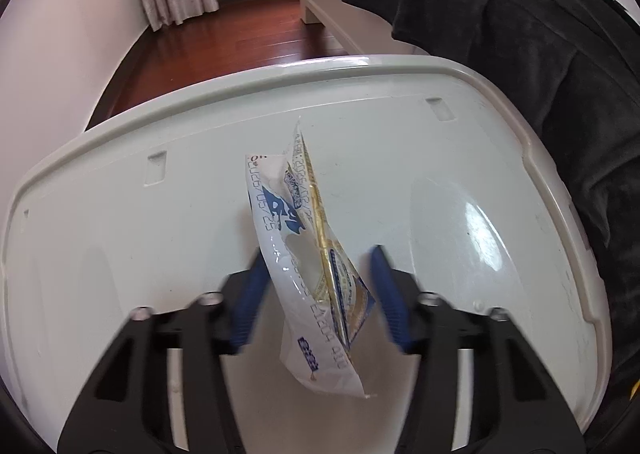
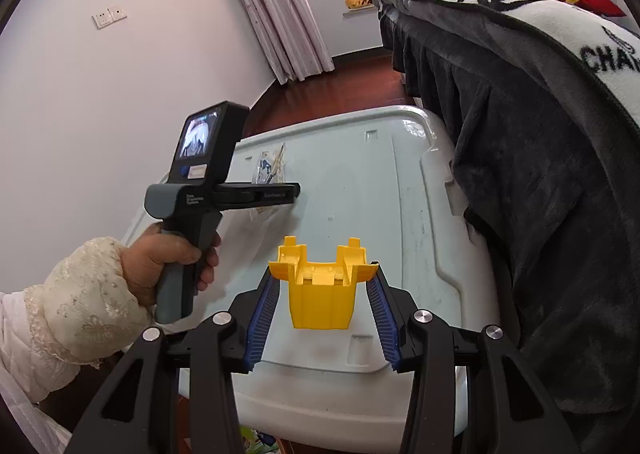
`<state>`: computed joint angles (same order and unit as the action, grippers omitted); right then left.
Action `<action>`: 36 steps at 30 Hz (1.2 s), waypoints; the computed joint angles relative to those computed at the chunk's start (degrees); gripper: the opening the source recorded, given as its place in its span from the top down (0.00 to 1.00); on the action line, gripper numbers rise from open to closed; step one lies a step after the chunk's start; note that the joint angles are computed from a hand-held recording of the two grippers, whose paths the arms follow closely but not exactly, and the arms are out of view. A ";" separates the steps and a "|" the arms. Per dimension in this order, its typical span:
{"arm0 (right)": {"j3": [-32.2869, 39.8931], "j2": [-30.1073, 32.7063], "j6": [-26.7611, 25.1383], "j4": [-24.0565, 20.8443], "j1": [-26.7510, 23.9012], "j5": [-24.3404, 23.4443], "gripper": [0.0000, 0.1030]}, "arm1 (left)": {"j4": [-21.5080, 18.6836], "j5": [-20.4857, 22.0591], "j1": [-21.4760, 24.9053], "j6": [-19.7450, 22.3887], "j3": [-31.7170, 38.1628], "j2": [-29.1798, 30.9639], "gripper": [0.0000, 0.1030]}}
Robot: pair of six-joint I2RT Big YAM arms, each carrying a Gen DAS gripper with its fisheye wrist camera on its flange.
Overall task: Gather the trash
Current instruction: 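Grasp the white plastic wrapper with the left tool while the right tool holds the block, then lower both tools over the orange bucket and open them to drop the items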
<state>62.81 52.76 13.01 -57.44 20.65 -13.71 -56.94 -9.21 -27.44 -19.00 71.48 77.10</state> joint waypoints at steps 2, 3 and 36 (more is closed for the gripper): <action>0.10 0.05 0.15 -0.06 0.34 0.10 0.55 | -0.73 0.80 0.35 0.32 0.01 -0.41 0.73; 0.16 0.07 0.25 0.00 0.50 0.09 0.55 | -0.88 2.01 0.86 0.22 -0.26 -0.91 0.76; -1.01 -9.74 18.51 -10.49 35.59 13.00 0.55 | -29.62 -3.82 -38.87 -29.92 -18.86 -41.86 0.85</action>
